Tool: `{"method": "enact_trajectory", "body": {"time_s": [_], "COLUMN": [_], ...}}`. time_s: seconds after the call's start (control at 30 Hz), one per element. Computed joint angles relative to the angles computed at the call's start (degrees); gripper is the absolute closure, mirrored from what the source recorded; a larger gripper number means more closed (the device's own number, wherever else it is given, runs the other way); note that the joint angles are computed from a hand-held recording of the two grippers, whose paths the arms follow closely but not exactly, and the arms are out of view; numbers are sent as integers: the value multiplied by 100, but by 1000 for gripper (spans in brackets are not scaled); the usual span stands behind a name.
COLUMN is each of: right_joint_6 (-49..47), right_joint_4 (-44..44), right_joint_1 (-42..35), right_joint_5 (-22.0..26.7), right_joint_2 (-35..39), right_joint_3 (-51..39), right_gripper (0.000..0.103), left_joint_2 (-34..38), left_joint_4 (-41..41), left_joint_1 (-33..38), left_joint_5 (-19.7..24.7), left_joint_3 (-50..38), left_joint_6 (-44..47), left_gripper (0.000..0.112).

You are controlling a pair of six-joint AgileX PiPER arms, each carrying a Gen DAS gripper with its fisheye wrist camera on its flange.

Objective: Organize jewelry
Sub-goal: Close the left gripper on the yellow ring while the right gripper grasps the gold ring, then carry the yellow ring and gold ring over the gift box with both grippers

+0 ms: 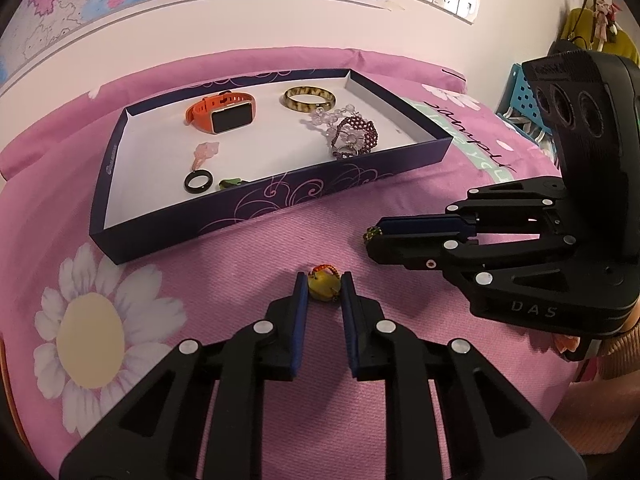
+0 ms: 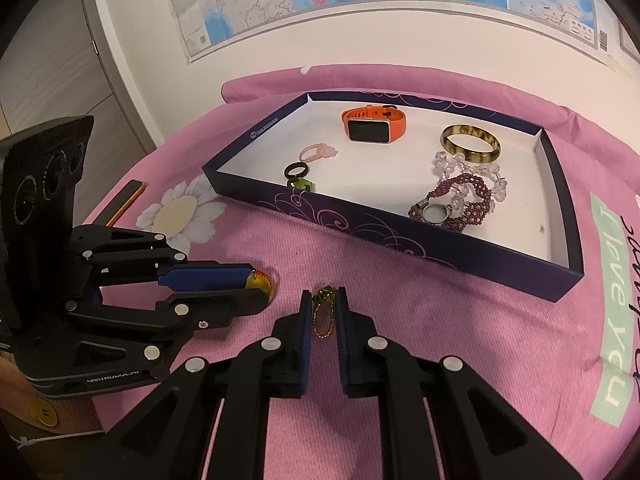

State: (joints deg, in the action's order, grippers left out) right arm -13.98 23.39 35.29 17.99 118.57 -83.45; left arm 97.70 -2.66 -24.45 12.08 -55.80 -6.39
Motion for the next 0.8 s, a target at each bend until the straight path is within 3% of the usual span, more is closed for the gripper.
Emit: {"method": "enact_trajectory", "body": {"time_s": [0.33, 0.43, 0.8], "right_joint_6": [-190, -203, -137], "right_joint_4": [249, 263, 150], "right_joint_1": [-35, -65, -248], "right_joint_5": [-135, -172, -249], "right_joint_2": [-147, -215, -397], "right_joint_3": [196, 227, 160], "right_gripper": [93, 93, 93], "left_joint_2": [-100, -187, -355], "left_joint_4": [-10, -392, 50], "left_joint_1": [69, 174, 368], "left_joint_5": [-46, -59, -4], "left_joint_3": [59, 71, -174], "left_joint_6": [-42, 322, -15], "left_gripper": [95, 95, 95]}}
